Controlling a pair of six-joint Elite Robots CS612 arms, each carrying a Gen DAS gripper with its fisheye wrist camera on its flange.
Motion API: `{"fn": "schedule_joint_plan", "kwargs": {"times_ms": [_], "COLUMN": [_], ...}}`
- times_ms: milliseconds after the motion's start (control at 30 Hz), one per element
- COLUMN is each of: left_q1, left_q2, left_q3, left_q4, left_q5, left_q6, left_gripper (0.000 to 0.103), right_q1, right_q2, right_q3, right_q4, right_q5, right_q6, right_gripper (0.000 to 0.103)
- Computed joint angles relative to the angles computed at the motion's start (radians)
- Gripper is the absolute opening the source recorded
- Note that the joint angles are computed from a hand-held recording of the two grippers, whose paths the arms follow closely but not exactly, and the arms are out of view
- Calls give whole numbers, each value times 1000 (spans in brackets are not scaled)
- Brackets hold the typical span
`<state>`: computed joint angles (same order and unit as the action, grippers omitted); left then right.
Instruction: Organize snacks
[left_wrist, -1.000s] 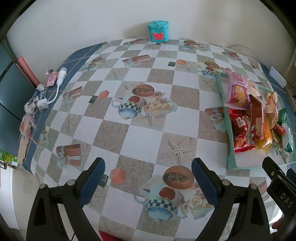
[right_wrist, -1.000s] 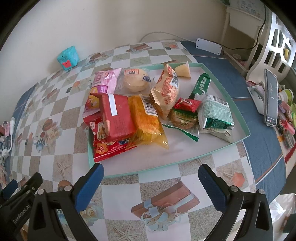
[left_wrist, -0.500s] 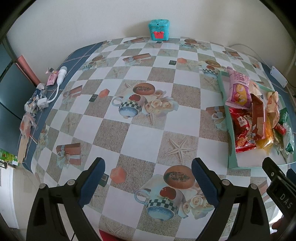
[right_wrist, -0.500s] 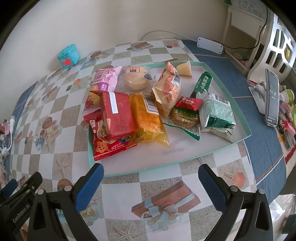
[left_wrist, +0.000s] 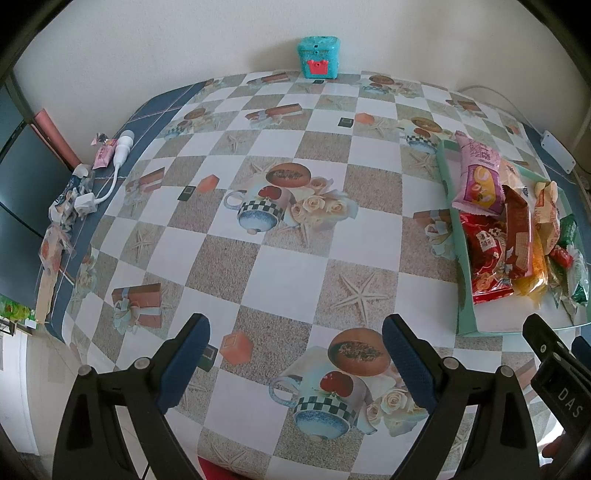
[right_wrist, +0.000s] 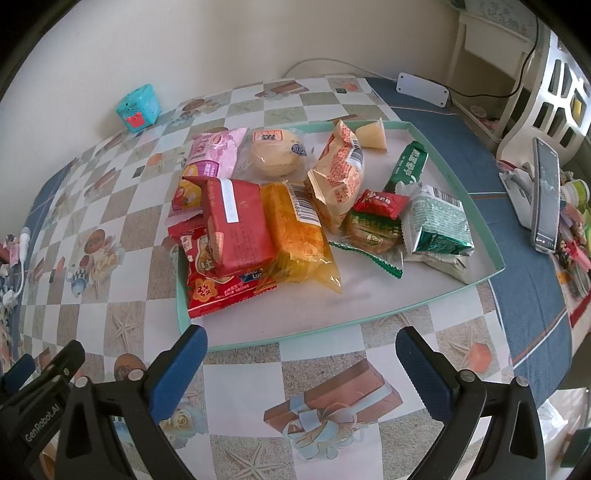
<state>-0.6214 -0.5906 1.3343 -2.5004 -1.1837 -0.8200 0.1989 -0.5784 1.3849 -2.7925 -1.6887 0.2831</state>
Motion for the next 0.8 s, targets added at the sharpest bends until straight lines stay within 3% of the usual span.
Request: {"fn": "schedule_joint_plan", "kwargs": {"times_ms": [800], "left_q1": [-4], "left_q2": [-4], "left_q3": [13], "left_q4": [-39], "left_q5": [15], "left_q6": [25], "left_gripper": [95], "right_q1": [1], "right_q2": [2], "right_q3": [-1], "right_q4": [2], "right_q5": [1], "right_q6": [0], "right_gripper": [103]}}
